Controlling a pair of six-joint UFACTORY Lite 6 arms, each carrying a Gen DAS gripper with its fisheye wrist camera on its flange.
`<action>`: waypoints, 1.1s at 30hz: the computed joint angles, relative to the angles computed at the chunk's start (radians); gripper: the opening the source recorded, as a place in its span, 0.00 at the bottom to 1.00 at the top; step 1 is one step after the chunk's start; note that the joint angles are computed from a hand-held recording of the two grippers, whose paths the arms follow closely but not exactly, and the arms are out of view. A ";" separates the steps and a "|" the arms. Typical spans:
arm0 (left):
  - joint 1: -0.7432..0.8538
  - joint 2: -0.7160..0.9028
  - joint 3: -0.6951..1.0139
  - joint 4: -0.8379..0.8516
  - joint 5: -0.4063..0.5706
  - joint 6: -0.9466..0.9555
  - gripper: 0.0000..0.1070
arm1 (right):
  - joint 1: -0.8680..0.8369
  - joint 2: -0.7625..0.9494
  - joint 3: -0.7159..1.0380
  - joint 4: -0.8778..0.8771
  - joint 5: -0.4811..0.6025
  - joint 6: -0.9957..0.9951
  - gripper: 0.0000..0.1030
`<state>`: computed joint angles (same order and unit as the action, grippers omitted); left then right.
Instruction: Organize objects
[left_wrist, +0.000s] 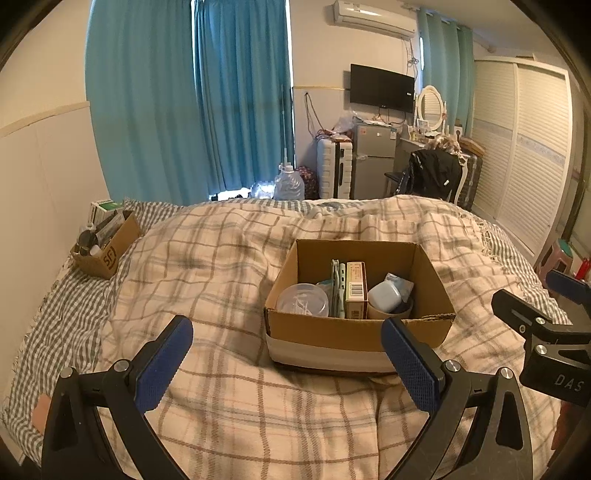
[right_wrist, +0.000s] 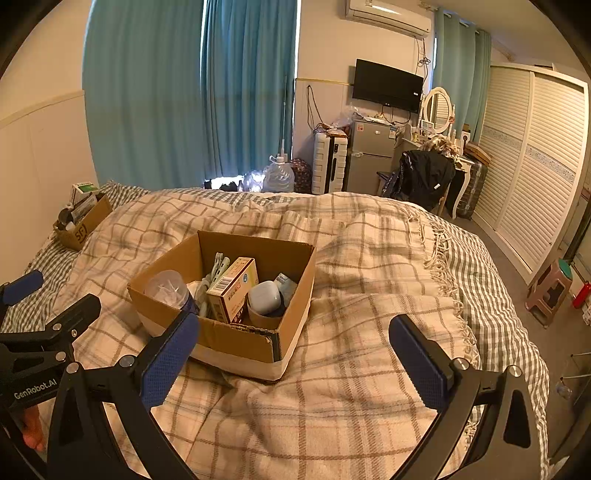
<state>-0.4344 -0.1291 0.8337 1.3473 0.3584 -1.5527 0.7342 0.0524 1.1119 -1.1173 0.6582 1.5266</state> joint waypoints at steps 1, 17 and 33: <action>0.001 -0.003 -0.002 0.001 -0.005 -0.003 0.96 | 0.001 0.000 0.000 0.001 -0.001 0.000 0.99; 0.029 0.004 -0.005 -0.063 -0.023 0.055 0.96 | 0.008 0.013 0.004 -0.008 0.001 0.016 0.99; 0.035 -0.002 -0.012 -0.050 -0.016 0.039 0.96 | 0.011 0.019 -0.003 -0.020 -0.003 0.037 0.99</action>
<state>-0.3993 -0.1311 0.8221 1.2975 0.3420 -1.5134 0.7454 0.0712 1.1092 -1.1369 0.6554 1.5640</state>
